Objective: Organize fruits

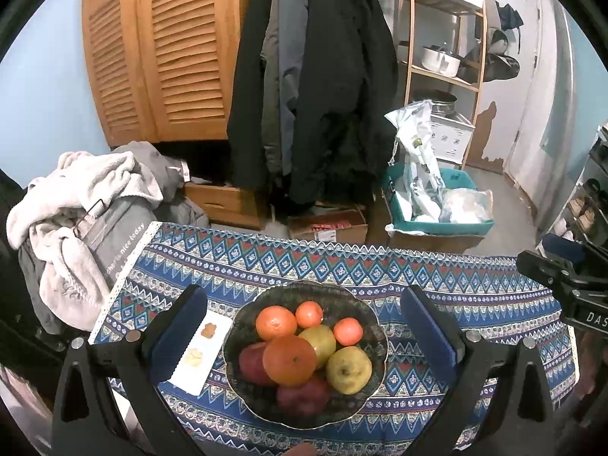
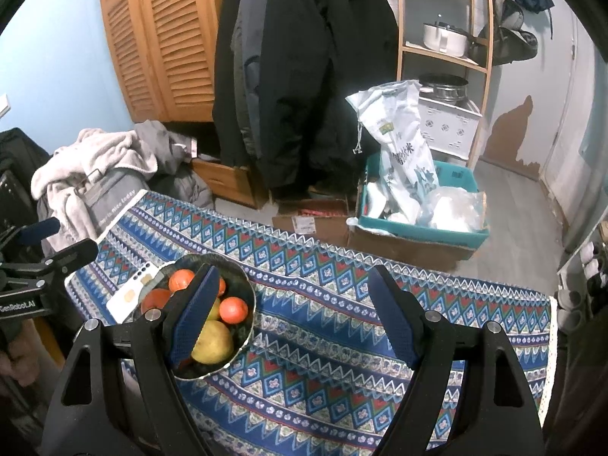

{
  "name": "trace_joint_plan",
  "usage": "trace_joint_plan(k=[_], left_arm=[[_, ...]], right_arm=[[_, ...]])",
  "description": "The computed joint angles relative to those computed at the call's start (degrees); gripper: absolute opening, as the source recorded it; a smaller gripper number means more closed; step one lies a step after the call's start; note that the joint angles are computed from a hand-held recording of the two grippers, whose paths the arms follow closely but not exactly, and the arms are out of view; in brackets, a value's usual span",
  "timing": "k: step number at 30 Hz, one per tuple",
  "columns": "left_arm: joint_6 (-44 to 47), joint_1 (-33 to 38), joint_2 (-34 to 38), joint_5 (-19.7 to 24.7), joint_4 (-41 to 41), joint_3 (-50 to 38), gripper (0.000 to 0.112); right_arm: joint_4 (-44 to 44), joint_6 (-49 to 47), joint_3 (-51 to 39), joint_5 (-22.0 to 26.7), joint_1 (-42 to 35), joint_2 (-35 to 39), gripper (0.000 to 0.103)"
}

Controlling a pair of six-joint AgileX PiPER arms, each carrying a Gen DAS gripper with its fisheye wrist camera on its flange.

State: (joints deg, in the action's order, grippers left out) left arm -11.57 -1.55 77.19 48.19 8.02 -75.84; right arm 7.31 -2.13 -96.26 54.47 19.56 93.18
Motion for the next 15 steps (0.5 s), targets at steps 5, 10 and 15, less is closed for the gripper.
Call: trace_joint_plan(k=[5,10,15], left_arm=[[0.42,0.2,0.04,0.33,-0.47,-0.12,0.103],[0.35,-0.11,0.24,0.67,-0.05,-0.25,0.103],[0.23,-0.55,0.22,0.69,0.29,-0.29,0.103]], right_arm=[[-0.26,0.24,0.13,0.15,0.13,0.03,0.08],[-0.29,0.05,0.42,0.08,0.06,-0.11,0.08],[-0.35,-0.09,0.64,0.05,-0.06,-0.1,0.08]])
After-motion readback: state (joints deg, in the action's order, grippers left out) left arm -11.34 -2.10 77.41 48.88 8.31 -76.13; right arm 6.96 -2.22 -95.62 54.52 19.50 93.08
